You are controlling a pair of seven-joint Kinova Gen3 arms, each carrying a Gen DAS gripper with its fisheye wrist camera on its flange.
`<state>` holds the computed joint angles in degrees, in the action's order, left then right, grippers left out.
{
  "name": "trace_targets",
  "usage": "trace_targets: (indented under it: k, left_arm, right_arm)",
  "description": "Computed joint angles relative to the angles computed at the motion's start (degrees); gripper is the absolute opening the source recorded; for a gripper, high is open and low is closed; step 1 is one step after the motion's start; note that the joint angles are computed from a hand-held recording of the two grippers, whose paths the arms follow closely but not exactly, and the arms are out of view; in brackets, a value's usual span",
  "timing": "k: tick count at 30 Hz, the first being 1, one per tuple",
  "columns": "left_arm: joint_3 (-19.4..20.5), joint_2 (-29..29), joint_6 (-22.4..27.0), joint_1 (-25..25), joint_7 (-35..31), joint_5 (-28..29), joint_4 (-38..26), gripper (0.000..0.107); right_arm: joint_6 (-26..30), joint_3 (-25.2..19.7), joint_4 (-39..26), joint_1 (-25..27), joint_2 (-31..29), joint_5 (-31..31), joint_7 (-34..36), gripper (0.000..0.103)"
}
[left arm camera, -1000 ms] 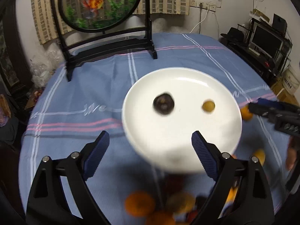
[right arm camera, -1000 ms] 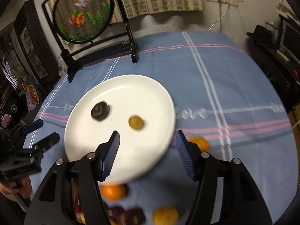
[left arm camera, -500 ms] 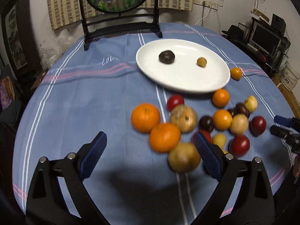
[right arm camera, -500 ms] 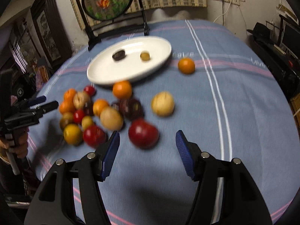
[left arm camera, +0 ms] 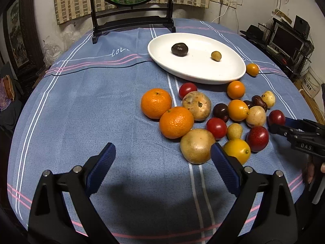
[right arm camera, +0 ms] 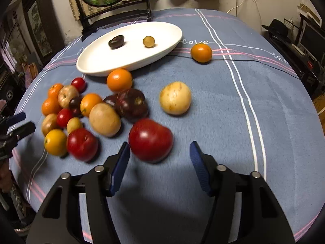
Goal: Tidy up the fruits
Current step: 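Grasp the large red fruit with the right tool, then grasp the round tan potato with the left tool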
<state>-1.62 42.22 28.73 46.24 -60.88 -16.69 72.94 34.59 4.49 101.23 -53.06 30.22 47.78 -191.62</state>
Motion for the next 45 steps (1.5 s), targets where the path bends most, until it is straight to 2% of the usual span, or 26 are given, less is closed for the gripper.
trace_targets:
  k: [2, 5, 10, 13, 16, 20, 24, 37, 38, 41, 43, 45]
  left_arm:
    - [0.5, 0.6, 0.9, -0.5, -0.4, 0.4, -1.0, 0.096]
    - [1.1, 1.3, 1.9, -1.1, -1.0, 0.9, -2.2, 0.096]
    - [2.9, 2.4, 4.0, -3.6, -3.1, 2.9, -5.2, 0.096]
    - [2.3, 2.9, 5.1, -4.2, -2.7, 3.7, -7.3, 0.096]
    - [4.2, 3.2, 5.8, -6.8, -3.4, 6.5, -8.9, 0.096]
    - [4.4, 4.2, 8.0, -6.4, -4.1, 7.3, -10.9, 0.096]
    - [5.5, 4.3, 7.9, -5.9, -6.4, 7.8, -10.2, 0.096]
    - [5.7, 2.6, 5.7, -3.8, -9.2, 7.8, -4.7, 0.095]
    - [5.7, 2.4, 4.6, -3.6, -9.6, 7.6, -3.8, 0.093]
    - [5.6, 2.0, 1.0, -2.7, -11.5, 6.2, -1.4, 0.08]
    - [5.5, 3.2, 2.9, -2.3, -12.3, 6.2, -3.2, 0.067]
    - [5.7, 4.5, 4.7, -2.4, -12.7, 6.8, -5.5, 0.064]
  right_arm:
    - [-0.9, 0.1, -0.4, 0.4, 0.4, 0.3, 0.3, 0.043]
    - [-0.3, 0.8, -0.9, -0.2, 0.6, 0.4, -0.7, 0.042]
    - [-2.5, 2.4, 2.7, -1.9, -1.4, 4.2, -6.7, 0.042]
    - [-2.3, 2.0, 4.7, -2.4, -2.7, 6.5, -10.0, 0.042]
    - [-0.8, 0.7, 5.6, -2.3, -3.4, 8.2, -12.3, 0.042]
    - [0.0, -1.7, 6.3, -1.5, -4.1, 10.7, -13.7, 0.042]
    - [-0.1, -3.9, 6.3, -0.9, -4.5, 12.6, -12.6, 0.042]
    - [0.1, -6.1, 7.7, -0.4, -5.4, 16.2, -16.5, 0.042]
    - [-0.1, -6.2, 7.8, -0.4, -5.4, 16.6, -17.0, 0.042]
    - [-0.6, -6.5, 8.2, -0.4, -5.5, 17.5, -18.3, 0.042]
    - [-0.4, -6.7, 8.3, -0.4, -5.5, 17.7, -18.7, 0.042]
    - [-0.7, -6.8, 8.6, -0.4, -5.6, 18.4, -19.5, 0.042]
